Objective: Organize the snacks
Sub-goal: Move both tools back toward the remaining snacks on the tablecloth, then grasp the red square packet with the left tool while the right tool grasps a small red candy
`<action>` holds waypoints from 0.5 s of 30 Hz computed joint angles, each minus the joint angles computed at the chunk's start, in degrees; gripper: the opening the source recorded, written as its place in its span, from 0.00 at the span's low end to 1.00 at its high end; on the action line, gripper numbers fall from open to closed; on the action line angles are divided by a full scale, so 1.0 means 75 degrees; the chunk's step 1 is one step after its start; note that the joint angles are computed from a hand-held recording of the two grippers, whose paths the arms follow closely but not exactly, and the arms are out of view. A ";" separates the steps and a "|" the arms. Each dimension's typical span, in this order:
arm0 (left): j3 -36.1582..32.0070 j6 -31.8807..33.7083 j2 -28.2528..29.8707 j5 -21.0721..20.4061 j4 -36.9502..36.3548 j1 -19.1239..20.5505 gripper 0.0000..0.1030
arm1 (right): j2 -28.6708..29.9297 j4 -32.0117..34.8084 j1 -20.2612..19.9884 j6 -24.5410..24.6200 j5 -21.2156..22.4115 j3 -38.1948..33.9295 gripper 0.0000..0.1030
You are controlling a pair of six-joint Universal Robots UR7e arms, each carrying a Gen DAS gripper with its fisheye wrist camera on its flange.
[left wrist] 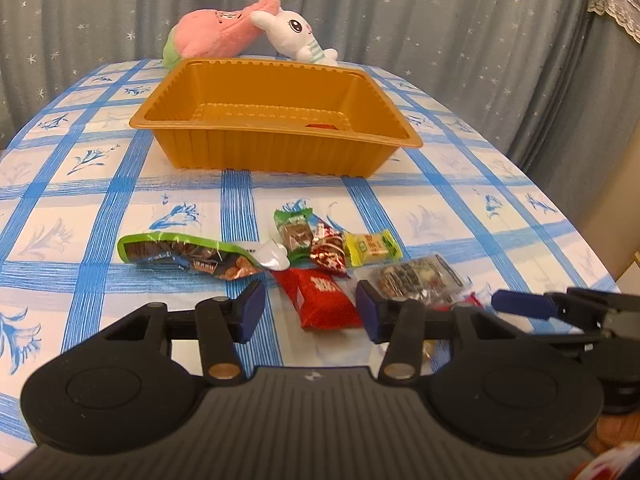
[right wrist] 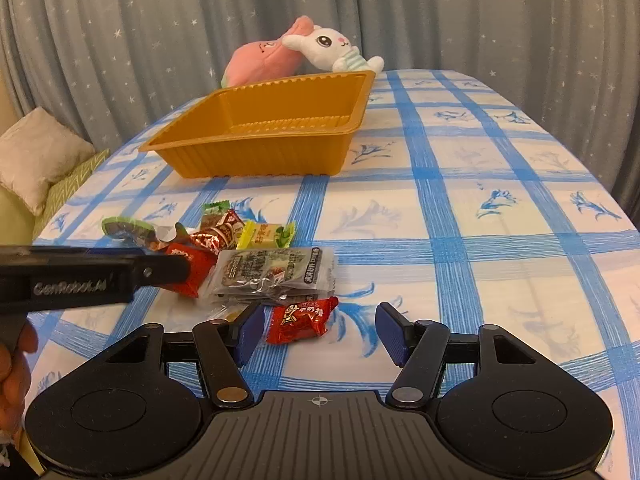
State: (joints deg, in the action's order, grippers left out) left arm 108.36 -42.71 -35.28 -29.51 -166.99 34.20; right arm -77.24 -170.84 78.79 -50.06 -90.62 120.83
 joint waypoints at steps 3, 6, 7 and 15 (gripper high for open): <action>-0.0085 0.0112 0.0053 -0.0029 -0.0019 0.0067 0.41 | 0.0053 -0.0087 0.0008 -0.0087 -0.0021 0.0020 0.60; -0.0147 0.0171 0.0102 -0.0027 0.0091 0.0085 0.41 | 0.0078 -0.0166 -0.0001 -0.0194 0.0033 0.0050 0.55; -0.0156 0.0186 0.0113 -0.0036 0.0128 0.0085 0.41 | 0.0092 -0.0204 0.0003 -0.0242 0.0041 0.0061 0.54; -0.0133 0.0171 0.0117 -0.0087 0.0261 0.0091 0.39 | 0.0110 -0.0149 0.0032 -0.0317 0.0069 0.0085 0.37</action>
